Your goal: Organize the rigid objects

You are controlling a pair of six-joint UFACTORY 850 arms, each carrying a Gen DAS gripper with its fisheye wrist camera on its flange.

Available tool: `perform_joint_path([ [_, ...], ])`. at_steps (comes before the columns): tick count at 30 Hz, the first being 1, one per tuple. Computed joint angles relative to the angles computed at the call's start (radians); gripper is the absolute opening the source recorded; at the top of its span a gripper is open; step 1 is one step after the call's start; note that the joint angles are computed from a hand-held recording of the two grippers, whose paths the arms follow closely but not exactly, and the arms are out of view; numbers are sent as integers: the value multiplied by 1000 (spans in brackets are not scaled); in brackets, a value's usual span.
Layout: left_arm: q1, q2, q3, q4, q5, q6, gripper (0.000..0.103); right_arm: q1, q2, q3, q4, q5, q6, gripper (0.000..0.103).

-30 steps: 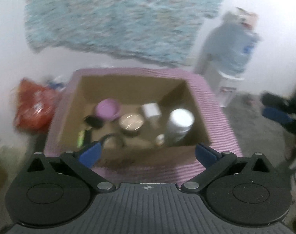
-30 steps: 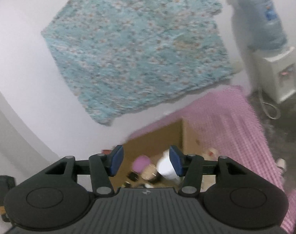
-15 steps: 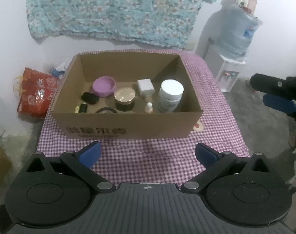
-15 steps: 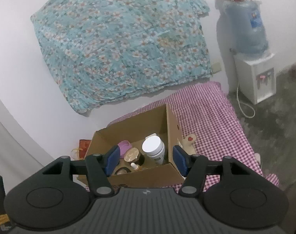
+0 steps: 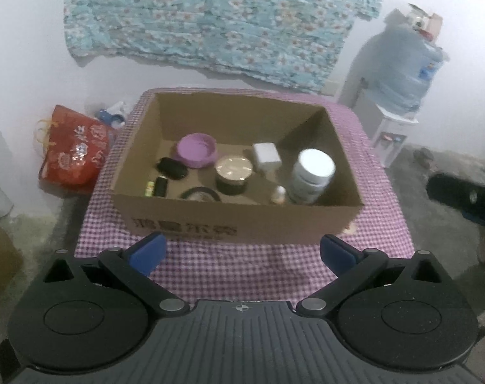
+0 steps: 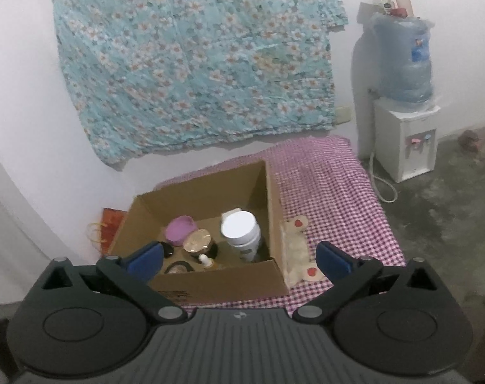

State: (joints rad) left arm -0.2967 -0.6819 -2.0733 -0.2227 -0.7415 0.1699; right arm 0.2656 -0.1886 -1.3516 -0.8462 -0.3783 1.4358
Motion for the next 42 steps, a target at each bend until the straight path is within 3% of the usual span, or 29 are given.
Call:
perform_joint_path([
  [9, 8, -86, -126, 87, -27, -57, 103, 20, -75, -74, 93, -122, -94, 103],
  [20, 5, -112, -159, 118, -27, -45, 103, 22, -132, -133, 173, -111, -230, 103],
  [42, 2, -145, -209, 169, -36, -51, 103, 25, -212, -222, 225, -187, -328, 103],
])
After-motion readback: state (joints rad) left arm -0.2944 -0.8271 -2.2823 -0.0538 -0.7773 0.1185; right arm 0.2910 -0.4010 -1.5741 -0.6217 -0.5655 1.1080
